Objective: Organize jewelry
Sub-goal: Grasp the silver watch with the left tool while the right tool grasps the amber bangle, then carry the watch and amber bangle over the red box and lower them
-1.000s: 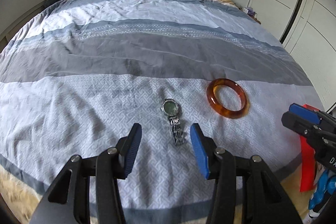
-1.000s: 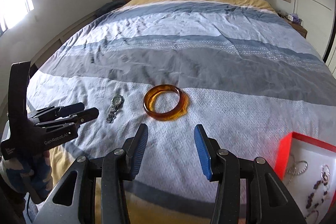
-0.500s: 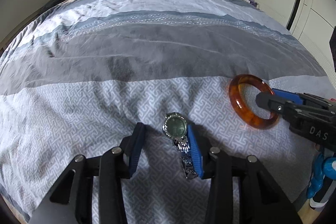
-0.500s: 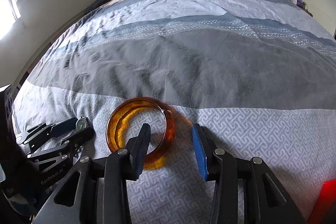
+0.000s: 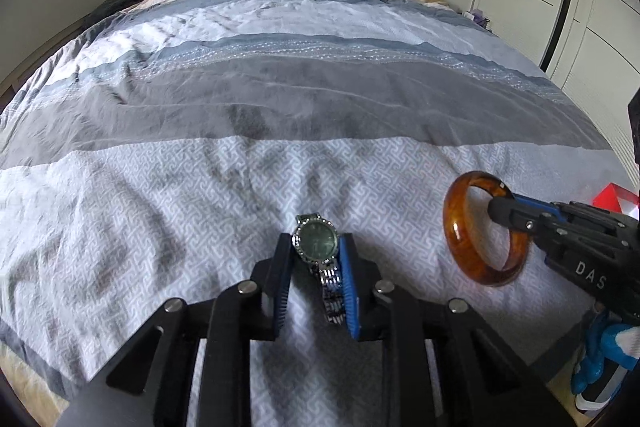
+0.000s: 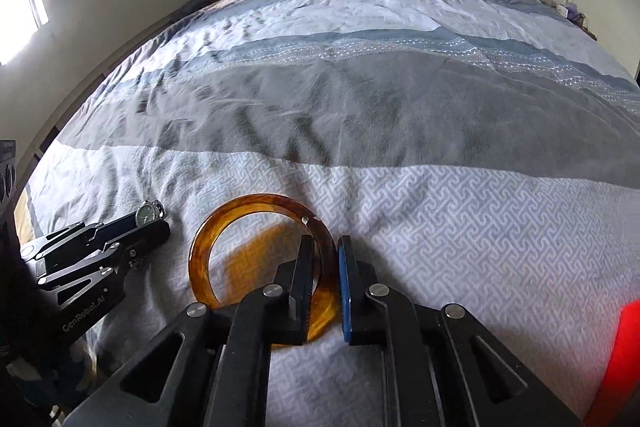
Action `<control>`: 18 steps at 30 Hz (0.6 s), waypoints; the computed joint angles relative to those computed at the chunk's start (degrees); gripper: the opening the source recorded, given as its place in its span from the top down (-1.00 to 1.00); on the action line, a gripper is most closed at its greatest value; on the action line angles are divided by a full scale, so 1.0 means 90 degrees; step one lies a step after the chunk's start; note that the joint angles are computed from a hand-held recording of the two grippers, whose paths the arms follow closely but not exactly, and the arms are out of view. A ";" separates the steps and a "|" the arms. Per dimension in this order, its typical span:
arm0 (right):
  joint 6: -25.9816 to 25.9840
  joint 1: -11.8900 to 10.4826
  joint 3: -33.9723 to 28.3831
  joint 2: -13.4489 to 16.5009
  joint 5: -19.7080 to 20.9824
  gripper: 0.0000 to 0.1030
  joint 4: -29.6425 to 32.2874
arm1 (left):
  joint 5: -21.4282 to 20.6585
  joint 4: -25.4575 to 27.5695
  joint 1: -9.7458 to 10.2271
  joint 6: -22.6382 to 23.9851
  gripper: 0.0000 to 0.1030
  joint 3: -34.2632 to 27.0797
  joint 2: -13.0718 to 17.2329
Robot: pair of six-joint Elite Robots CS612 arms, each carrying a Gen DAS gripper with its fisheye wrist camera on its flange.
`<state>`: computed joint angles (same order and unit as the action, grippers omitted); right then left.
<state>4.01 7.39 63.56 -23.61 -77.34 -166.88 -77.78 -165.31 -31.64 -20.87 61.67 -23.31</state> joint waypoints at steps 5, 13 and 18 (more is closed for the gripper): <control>0.0168 0.0027 0.0891 -0.0505 0.0043 0.78 -0.0682 | 0.0193 -0.0347 -0.0133 0.0088 0.59 0.0837 -0.0497; 0.0362 0.0055 0.2206 -0.1388 -0.0026 0.78 -0.1561 | 0.0272 -0.0932 -0.0327 -0.0019 0.59 0.1984 -0.1280; 0.0468 0.0035 0.3046 -0.1922 -0.0126 0.79 -0.2030 | 0.0363 -0.1296 -0.0514 -0.0011 0.59 0.2568 -0.1716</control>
